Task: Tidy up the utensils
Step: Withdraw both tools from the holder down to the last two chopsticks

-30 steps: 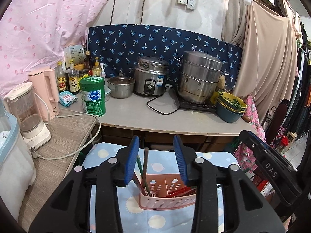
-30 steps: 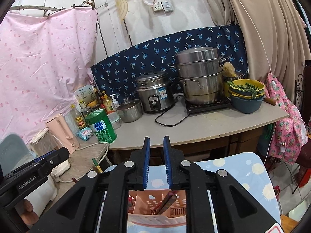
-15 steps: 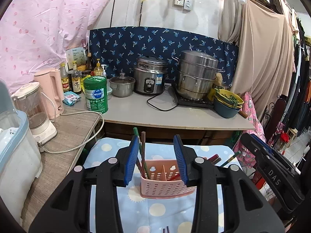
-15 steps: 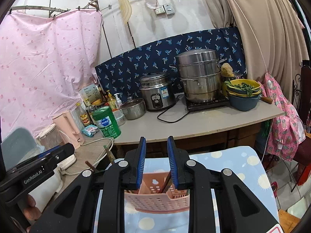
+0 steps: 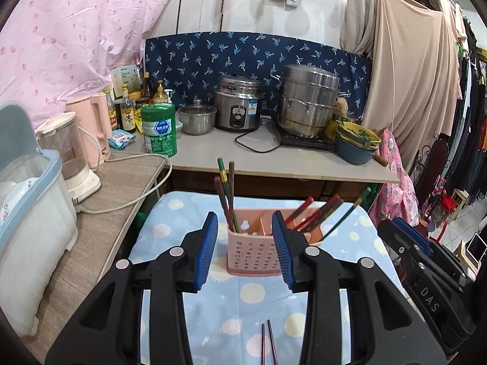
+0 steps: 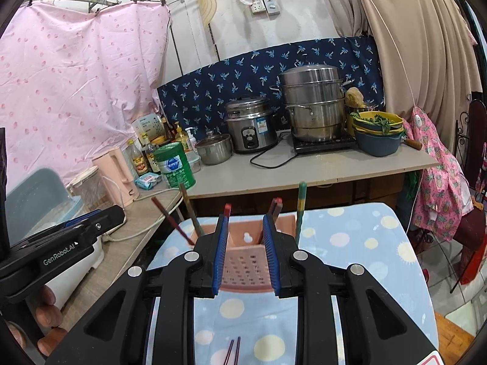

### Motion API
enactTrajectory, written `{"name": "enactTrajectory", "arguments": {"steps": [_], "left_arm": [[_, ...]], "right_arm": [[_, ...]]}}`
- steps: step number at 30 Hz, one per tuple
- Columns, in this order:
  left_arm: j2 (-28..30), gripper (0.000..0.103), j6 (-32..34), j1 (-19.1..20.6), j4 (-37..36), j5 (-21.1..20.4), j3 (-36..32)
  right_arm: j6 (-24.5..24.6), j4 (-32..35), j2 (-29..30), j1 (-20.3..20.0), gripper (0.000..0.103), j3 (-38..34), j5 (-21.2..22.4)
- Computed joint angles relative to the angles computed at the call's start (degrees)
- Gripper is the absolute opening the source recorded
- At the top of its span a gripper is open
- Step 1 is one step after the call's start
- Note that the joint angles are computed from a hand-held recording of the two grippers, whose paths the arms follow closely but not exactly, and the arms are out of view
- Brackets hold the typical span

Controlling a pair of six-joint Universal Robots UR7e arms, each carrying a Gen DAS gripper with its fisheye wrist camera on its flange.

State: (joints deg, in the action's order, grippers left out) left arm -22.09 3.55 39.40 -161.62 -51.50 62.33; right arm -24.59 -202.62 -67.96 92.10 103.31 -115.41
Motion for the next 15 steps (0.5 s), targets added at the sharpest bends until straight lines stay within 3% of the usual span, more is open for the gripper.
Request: {"name": "enactTrajectory", "arguments": {"steps": [15], "left_arm": [[-8.0, 0.035, -4.5, -0.6, -3.5, 2.6, 19.1]], "right_arm": [[-0.2, -5.9, -3.1, 0.3, 0.024, 14.4, -2.8]]}}
